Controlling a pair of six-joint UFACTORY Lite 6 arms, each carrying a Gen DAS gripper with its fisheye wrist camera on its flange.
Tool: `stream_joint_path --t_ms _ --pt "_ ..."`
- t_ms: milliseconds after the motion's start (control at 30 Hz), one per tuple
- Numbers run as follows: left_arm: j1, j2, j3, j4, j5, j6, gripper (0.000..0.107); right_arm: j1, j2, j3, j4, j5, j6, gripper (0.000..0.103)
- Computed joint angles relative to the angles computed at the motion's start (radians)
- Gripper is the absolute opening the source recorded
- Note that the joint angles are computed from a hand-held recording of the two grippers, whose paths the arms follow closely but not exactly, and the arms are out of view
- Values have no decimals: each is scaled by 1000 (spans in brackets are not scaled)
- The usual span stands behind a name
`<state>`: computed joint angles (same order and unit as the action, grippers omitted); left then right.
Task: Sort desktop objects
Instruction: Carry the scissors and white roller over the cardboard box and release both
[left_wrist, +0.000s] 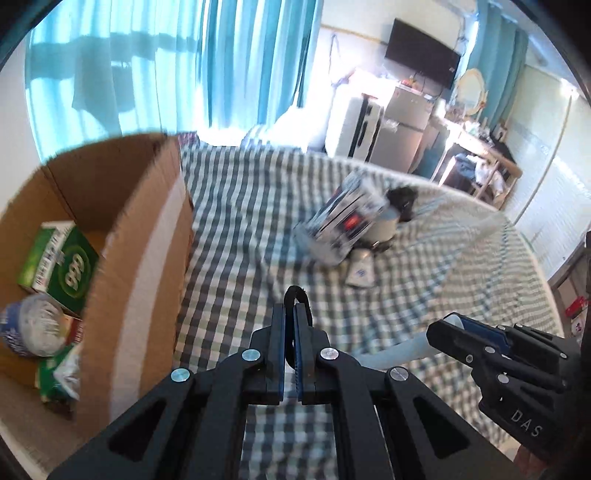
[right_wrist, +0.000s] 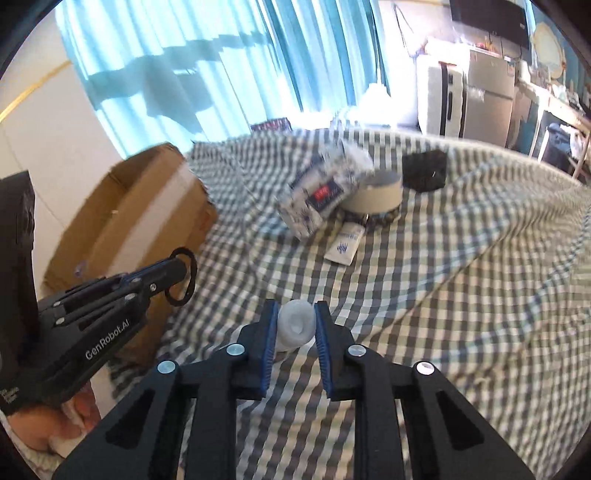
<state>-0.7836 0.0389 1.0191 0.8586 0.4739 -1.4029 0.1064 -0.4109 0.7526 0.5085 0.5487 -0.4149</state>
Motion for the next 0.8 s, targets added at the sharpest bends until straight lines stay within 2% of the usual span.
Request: stream_joint_path --t_ms 133,333,567,700,800 --pt "-88 -121 -2 -19 120 12 3 -43 -185 -4 -50 123 55 19" --pt "-200 -253 11 -61 294 27 3 22 -377 69 -221 271 242 19" --pt "-284 -391 -22 -102 426 20 3 444 -452 153 -610 363 750 19" --pt "-308 -466 -28 -88 496 15 3 751 -371 245 -877 409 1069 19" --pt "-259 -546 -27 -103 532 70 3 881 -262 341 -977 415 1173 19"
